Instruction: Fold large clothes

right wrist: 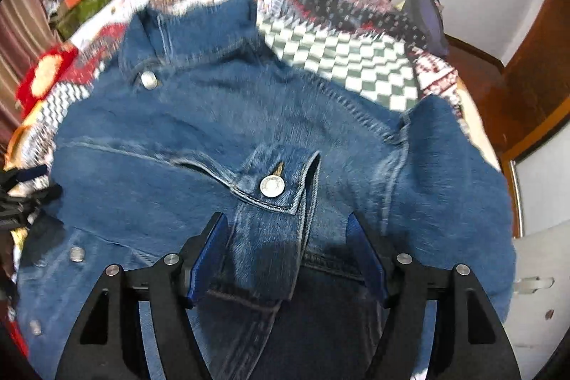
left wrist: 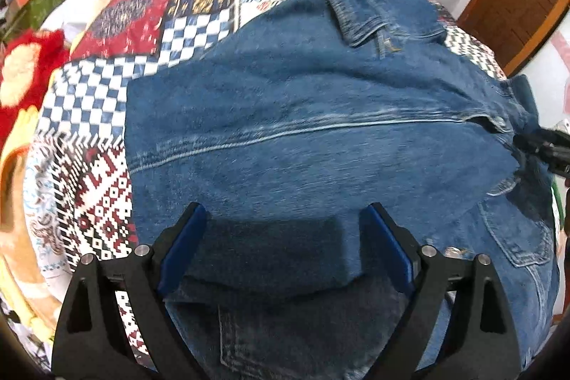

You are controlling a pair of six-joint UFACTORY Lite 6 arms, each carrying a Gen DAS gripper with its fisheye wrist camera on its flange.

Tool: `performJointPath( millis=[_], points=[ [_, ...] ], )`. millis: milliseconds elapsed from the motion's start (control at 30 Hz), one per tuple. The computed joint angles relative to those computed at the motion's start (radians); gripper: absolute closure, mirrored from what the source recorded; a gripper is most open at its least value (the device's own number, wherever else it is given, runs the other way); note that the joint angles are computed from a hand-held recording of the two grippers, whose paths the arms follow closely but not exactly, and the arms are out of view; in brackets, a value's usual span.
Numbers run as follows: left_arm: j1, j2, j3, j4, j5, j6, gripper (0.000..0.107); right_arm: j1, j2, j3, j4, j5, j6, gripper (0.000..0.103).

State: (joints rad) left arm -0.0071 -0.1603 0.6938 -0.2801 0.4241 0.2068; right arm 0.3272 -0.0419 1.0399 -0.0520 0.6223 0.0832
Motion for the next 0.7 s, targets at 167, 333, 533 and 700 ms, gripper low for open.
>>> performJointPath(
  millis=[167,333,533,700],
  points=[
    [-0.061,-0.115,0.040,0.106,0.055,-0.131,0.016,-0.045,-0.160,0.010,0.033,0.054,-0.037,0.036],
    [-0.125,-0.158,0.133,0.129,0.089,-0.214,0.016,-0.160,-0.305,0.034,0.127,0.120,-0.150,0.036],
    [-0.274,-0.073,0.281,0.248,0.077,-0.385,0.016,-0.393,-0.395,0.045,0.288,0.191,-0.371,0.035],
    [-0.397,0.063,0.391,0.309,0.056,-0.470,0.015,-0.716,-0.410,0.016,0.521,0.294,-0.645,0.028]
  ],
)
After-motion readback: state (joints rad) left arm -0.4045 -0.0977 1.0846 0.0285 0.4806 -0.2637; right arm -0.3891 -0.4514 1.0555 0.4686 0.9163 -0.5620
